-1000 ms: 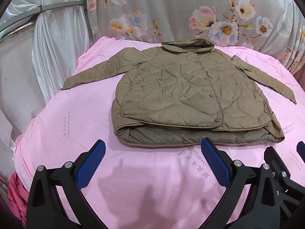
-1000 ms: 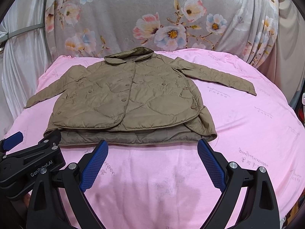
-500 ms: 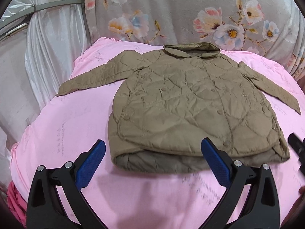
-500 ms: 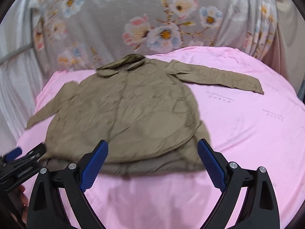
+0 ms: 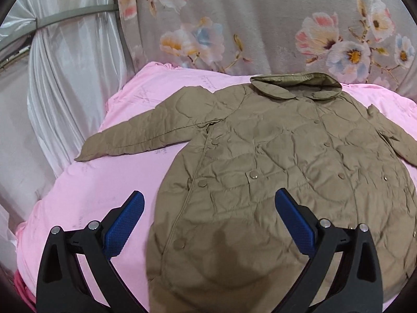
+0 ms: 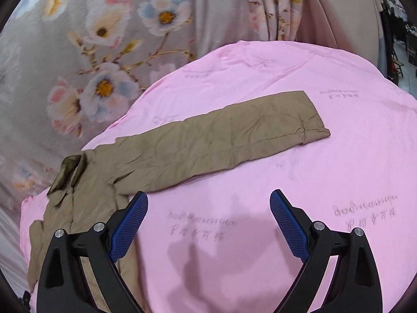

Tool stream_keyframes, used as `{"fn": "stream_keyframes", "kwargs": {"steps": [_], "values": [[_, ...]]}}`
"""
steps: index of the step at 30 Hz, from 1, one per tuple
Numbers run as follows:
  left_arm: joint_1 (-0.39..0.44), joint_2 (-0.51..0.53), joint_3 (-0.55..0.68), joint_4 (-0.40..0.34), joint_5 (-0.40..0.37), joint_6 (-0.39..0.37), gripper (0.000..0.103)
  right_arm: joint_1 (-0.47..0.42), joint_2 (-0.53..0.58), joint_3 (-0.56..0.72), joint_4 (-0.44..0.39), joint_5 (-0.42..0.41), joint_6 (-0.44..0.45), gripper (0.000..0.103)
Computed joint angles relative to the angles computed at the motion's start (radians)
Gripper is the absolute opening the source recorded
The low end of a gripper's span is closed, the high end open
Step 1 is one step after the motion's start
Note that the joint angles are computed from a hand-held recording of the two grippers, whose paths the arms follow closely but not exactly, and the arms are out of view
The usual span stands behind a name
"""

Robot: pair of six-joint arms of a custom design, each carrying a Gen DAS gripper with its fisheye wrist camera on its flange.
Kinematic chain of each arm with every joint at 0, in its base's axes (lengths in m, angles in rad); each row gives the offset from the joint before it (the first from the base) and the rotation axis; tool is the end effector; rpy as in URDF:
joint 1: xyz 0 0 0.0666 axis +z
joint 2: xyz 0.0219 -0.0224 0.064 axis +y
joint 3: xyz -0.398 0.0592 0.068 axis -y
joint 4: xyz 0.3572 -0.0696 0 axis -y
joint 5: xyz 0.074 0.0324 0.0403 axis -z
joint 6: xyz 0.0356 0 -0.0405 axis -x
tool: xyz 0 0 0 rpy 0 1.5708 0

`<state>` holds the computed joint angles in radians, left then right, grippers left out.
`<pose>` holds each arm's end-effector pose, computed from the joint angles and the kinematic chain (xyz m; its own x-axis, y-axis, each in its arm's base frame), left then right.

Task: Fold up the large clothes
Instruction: 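Grasp the jacket sleeve cuff with the right tool and lift it, then fold the sleeve across the jacket body with the right tool and release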

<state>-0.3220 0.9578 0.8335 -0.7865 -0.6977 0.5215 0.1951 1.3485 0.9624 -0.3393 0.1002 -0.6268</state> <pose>0.2584 -0.0625 0.3708 -0.5844 -0.2075 -0.7845 -0.4870 0.8629 0.1346 0.4061 0.0762 0.3265 -0.5972 0.4769 -0.6449 0.2850 0.8778 0.3851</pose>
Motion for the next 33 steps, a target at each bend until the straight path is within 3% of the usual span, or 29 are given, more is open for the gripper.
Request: {"fn": "stream_keyframes", "kwargs": {"steps": [8,14,16,17,18,19,20,22,26,33], "values": [[0.083,0.111,0.027,0.072,0.065,-0.041,0.098,-0.146,0.140,0.051,0.072,-0.061,-0.093,0.093],[0.110,0.158,0.032,0.100,0.085,-0.055,0.098,-0.198,0.208,0.070,0.124,-0.109,-0.183,0.090],[0.115,0.168,0.031,0.109,0.086,-0.068,0.098,-0.201,0.225,0.089,0.125,-0.098,-0.189,0.075],[0.116,0.172,0.029,0.111,0.084,-0.073,0.098,-0.205,0.236,0.104,0.117,-0.103,-0.193,0.062],[0.119,0.176,0.029,0.116,0.086,-0.079,0.098,-0.213,0.249,0.119,0.113,-0.121,-0.201,0.041],[0.124,0.180,0.026,0.121,0.088,-0.086,0.098,-0.220,0.258,0.129,0.112,-0.139,-0.206,0.029],[0.126,0.184,0.024,0.122,0.086,-0.089,0.098,-0.229,0.270,0.142,0.114,-0.168,-0.212,0.009],[0.135,0.194,0.017,0.130,0.077,-0.099,0.098,-0.236,0.276,0.156,0.126,-0.198,-0.217,0.005],[0.157,0.202,0.002,0.140,0.081,-0.106,0.098,-0.180,0.228,0.209,0.119,-0.123,-0.120,0.004],[0.160,0.181,-0.022,0.165,0.071,-0.111,0.098,0.065,0.145,0.361,0.156,-0.102,0.121,0.004]]}}
